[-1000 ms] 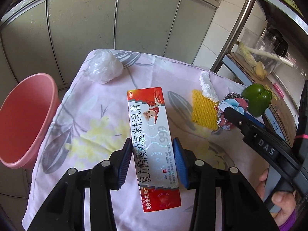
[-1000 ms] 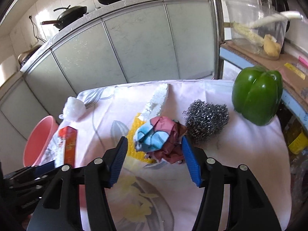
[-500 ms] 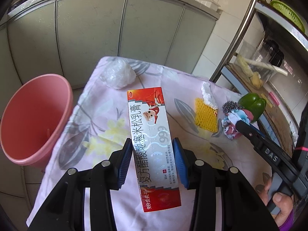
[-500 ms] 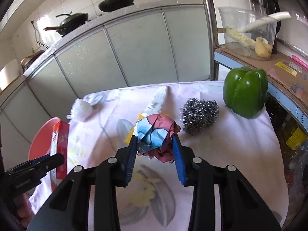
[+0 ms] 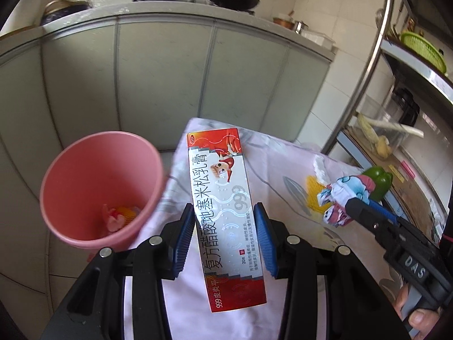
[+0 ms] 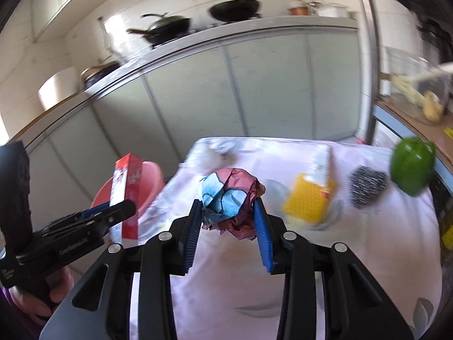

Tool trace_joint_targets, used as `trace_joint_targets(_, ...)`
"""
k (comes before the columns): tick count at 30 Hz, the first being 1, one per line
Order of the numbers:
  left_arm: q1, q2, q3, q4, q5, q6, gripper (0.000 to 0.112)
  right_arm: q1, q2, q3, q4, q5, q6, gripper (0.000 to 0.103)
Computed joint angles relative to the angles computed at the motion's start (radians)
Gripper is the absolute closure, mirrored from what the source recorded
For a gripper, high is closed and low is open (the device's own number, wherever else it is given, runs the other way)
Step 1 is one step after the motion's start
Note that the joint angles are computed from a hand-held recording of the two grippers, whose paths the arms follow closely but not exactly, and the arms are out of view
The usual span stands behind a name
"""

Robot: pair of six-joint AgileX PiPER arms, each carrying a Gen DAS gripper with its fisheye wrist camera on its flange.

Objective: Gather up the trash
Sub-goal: 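Carry the ointment box and crumpled cloth over the pink bin with both grippers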

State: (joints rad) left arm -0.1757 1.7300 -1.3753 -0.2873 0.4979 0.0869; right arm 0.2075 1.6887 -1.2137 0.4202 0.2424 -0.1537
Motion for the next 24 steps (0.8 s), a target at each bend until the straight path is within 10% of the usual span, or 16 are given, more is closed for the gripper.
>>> trace_joint_targets(24, 0.314, 0.041, 0.001, -0.062, -0.119, 0.065, 0.07, 0.27, 0.449, -0.736, -0.201, 0.331, 0.099, 0.066)
